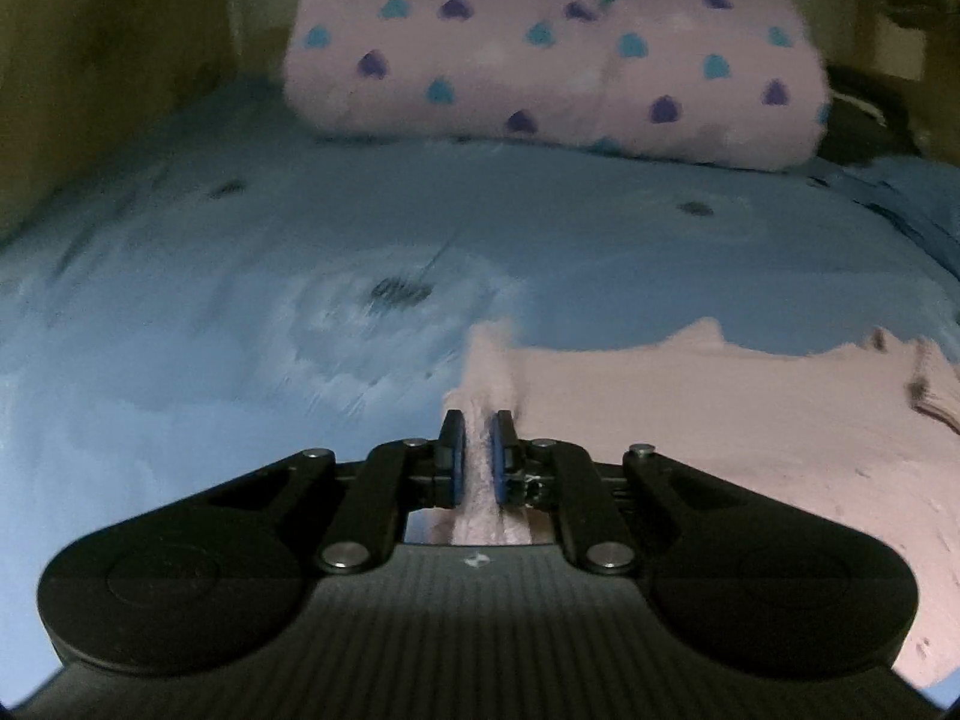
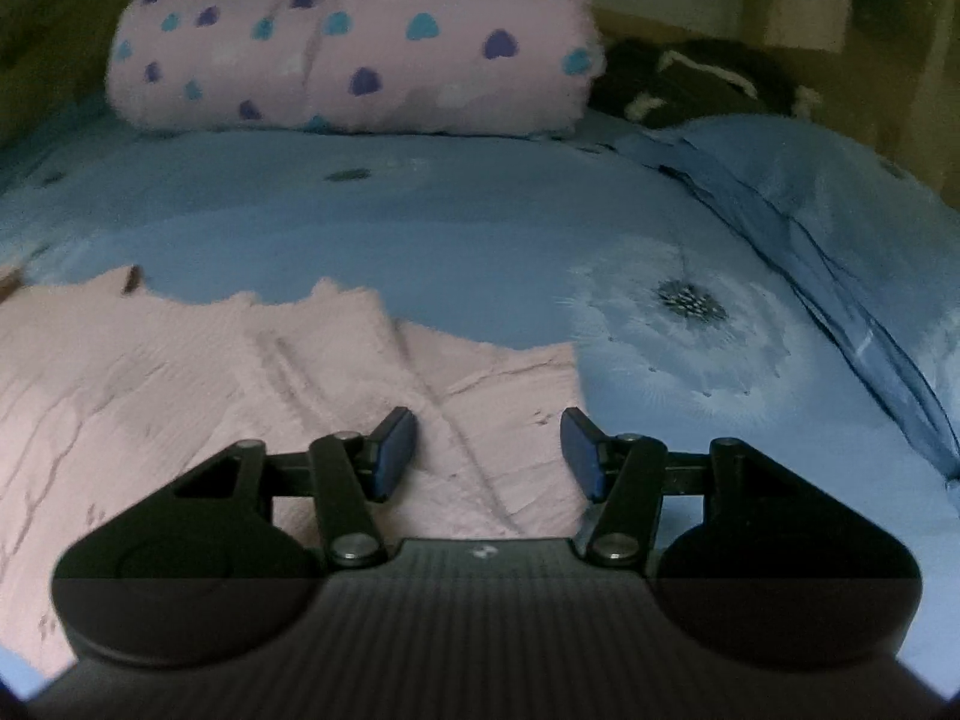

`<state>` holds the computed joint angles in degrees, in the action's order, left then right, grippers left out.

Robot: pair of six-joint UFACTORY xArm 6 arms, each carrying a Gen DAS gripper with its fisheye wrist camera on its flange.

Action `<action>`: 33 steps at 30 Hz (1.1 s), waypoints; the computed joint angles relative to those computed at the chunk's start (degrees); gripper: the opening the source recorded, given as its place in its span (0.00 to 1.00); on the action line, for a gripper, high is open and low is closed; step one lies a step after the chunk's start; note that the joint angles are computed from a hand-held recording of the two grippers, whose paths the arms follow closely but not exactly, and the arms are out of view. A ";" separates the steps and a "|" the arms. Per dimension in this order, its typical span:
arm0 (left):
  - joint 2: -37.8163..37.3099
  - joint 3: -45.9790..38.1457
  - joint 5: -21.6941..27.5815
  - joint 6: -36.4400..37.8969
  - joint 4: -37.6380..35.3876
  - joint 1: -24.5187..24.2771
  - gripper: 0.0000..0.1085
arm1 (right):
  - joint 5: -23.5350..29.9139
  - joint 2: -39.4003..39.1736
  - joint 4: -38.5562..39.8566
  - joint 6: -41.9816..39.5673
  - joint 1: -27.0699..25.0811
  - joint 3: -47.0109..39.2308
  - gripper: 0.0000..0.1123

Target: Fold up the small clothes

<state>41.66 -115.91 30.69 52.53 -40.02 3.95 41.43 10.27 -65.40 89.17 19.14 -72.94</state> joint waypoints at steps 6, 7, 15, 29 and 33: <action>0.89 -0.20 -2.86 -3.08 4.02 -0.67 0.11 | 6.29 -1.12 2.93 10.33 -0.95 1.08 0.50; 0.72 0.18 -3.18 -2.96 4.22 -0.77 0.11 | 6.74 -1.83 3.10 11.95 -1.06 1.92 0.50; -3.81 4.87 -2.66 -1.09 -0.24 -0.45 0.11 | 4.64 -4.19 -2.12 3.06 1.41 2.14 0.50; -9.88 10.09 5.29 7.51 -9.58 0.70 0.12 | -0.77 1.54 3.44 -15.48 2.67 -1.95 0.28; -8.34 9.20 4.95 4.66 -5.74 0.38 0.12 | 0.79 1.88 0.94 -7.77 1.95 -2.62 0.17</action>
<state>33.33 -106.72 35.64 57.19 -45.76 4.32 42.22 12.15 -64.46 81.40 21.09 -75.56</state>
